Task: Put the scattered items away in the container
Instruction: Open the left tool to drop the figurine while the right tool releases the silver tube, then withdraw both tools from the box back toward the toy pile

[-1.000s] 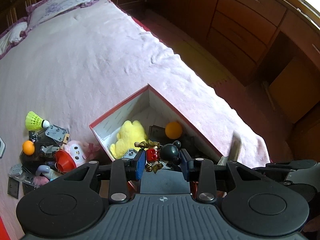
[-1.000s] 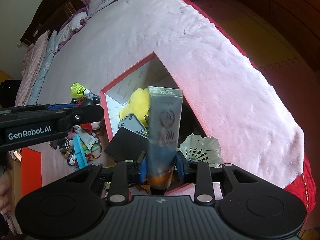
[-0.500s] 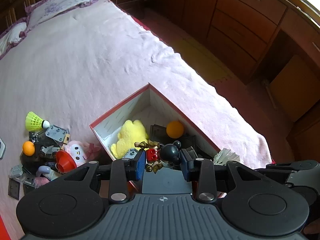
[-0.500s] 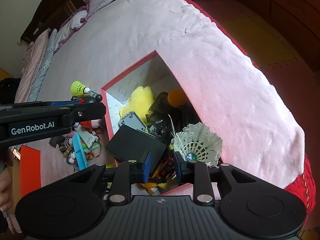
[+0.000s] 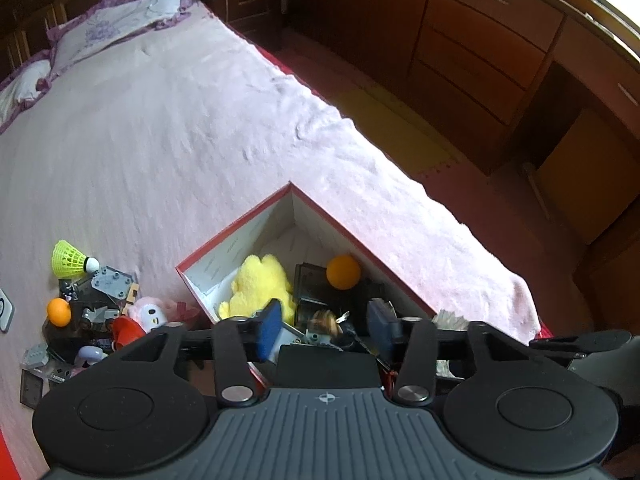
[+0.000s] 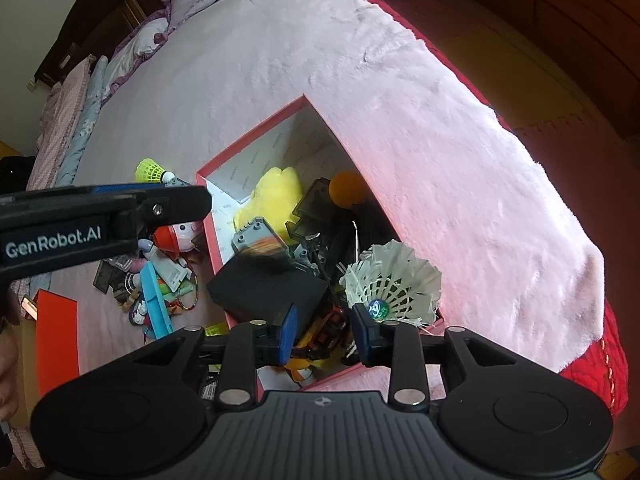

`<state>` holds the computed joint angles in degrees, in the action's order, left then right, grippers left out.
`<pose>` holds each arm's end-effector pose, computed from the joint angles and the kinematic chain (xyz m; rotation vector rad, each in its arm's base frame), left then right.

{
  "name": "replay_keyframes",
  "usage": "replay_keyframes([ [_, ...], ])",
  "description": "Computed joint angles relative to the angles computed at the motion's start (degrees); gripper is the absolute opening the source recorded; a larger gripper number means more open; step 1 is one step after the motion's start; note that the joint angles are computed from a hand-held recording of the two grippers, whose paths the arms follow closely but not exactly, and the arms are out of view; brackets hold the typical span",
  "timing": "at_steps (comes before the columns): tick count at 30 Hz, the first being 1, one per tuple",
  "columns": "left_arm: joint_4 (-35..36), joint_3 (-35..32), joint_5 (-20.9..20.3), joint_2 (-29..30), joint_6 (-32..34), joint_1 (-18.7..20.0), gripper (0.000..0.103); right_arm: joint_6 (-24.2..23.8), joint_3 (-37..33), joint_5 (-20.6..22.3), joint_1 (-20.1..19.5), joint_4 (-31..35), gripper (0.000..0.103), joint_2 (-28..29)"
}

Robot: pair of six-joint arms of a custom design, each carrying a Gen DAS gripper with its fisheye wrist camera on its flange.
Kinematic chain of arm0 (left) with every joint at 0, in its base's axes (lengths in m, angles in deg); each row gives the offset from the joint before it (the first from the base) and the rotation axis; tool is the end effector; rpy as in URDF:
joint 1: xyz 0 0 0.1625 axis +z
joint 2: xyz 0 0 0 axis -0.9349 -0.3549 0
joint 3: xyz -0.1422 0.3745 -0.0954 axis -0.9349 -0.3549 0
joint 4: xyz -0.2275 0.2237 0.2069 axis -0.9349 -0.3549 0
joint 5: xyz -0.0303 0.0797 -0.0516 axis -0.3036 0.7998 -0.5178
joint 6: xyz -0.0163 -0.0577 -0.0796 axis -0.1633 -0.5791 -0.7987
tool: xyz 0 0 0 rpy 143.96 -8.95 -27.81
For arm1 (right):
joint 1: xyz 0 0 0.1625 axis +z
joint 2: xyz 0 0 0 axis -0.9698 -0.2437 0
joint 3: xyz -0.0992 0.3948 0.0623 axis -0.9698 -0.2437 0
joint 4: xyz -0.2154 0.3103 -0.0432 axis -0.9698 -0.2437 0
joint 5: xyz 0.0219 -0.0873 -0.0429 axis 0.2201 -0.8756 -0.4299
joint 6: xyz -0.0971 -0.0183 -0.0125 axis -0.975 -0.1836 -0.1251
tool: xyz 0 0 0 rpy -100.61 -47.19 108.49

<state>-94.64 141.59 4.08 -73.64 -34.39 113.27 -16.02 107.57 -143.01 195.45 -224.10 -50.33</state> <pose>-0.3071 -0.5415 0.2312 1.3122 2.3599 -0.0781 0.2911 -0.3859 0.1476 -0.6043 -2.4646 0.8936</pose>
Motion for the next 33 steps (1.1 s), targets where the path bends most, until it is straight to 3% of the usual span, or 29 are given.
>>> replay_keyframes([
  [2,-0.98,0.52,0.53,-0.39,-0.78,-0.06,0.071,0.21,-0.45,-0.36,0.20,1.26,0.041,-0.12],
  [4,-1.91,1.03,1.07,-0.78,-1.56,-0.12,0.080,0.41,-0.90,-0.70,0.38,2.49,0.042,-0.23],
  [7,-0.36,1.42,2.26,-1.62,-3.96,0.30,0.085,1.18,-1.59,-0.99,0.58,4.54,0.046,-0.36],
  [20,5.14,4.03,6.69,-7.80,-11.74,4.84,0.085,0.90,-7.41,0.13,1.14,13.66,0.053,2.10],
  [33,8.89,2.23,12.47,-13.90,-21.86,13.69,0.086,-6.33,-22.67,1.87,2.87,23.47,0.056,11.35],
])
